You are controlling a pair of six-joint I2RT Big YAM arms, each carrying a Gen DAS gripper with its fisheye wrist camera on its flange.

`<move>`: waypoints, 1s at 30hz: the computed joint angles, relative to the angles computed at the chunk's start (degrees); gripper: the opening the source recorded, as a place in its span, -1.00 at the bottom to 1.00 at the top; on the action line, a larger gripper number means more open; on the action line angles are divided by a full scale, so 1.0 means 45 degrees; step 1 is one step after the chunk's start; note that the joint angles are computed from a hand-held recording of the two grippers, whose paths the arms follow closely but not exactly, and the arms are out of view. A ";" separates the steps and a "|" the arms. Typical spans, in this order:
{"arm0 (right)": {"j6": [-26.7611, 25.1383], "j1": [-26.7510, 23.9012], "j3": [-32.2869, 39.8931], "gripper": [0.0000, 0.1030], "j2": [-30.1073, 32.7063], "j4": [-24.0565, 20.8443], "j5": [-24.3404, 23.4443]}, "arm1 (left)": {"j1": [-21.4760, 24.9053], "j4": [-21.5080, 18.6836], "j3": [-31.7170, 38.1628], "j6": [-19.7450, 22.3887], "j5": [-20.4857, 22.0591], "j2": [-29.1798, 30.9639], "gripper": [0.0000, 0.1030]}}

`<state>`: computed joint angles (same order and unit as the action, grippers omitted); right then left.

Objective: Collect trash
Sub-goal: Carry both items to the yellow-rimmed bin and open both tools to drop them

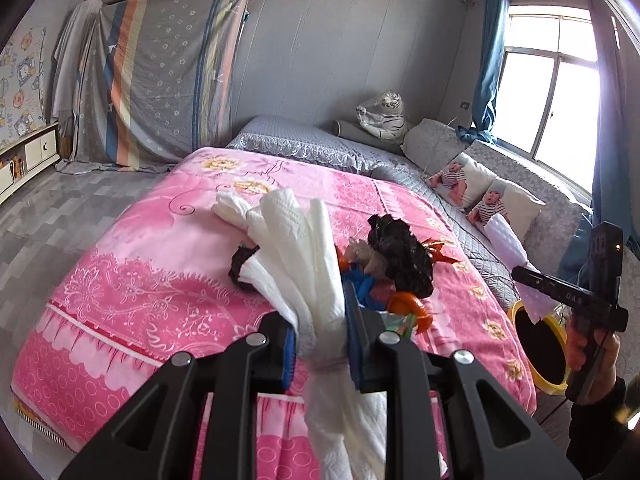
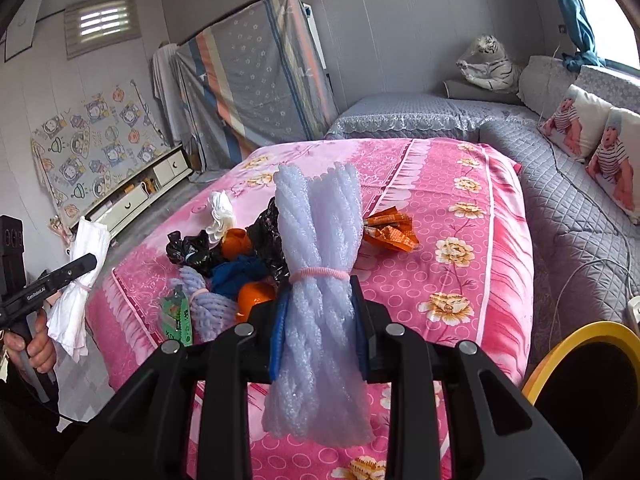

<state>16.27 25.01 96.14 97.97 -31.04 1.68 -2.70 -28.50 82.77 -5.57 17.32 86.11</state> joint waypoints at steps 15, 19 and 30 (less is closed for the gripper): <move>0.1295 -0.0827 -0.3980 -0.49 -0.3506 0.2425 0.3104 | -0.3010 -0.0371 0.4119 0.0812 0.0726 0.2186 -0.63; 0.1880 -0.1294 -0.4927 -0.49 -0.4372 0.2652 0.4075 | -0.3892 -0.0498 0.5435 0.0690 0.0540 0.3156 -0.62; 0.3705 -0.2450 -0.6857 -0.49 -0.5796 0.2520 0.5957 | -0.5999 -0.2448 0.9559 0.1588 0.1364 0.6294 -0.62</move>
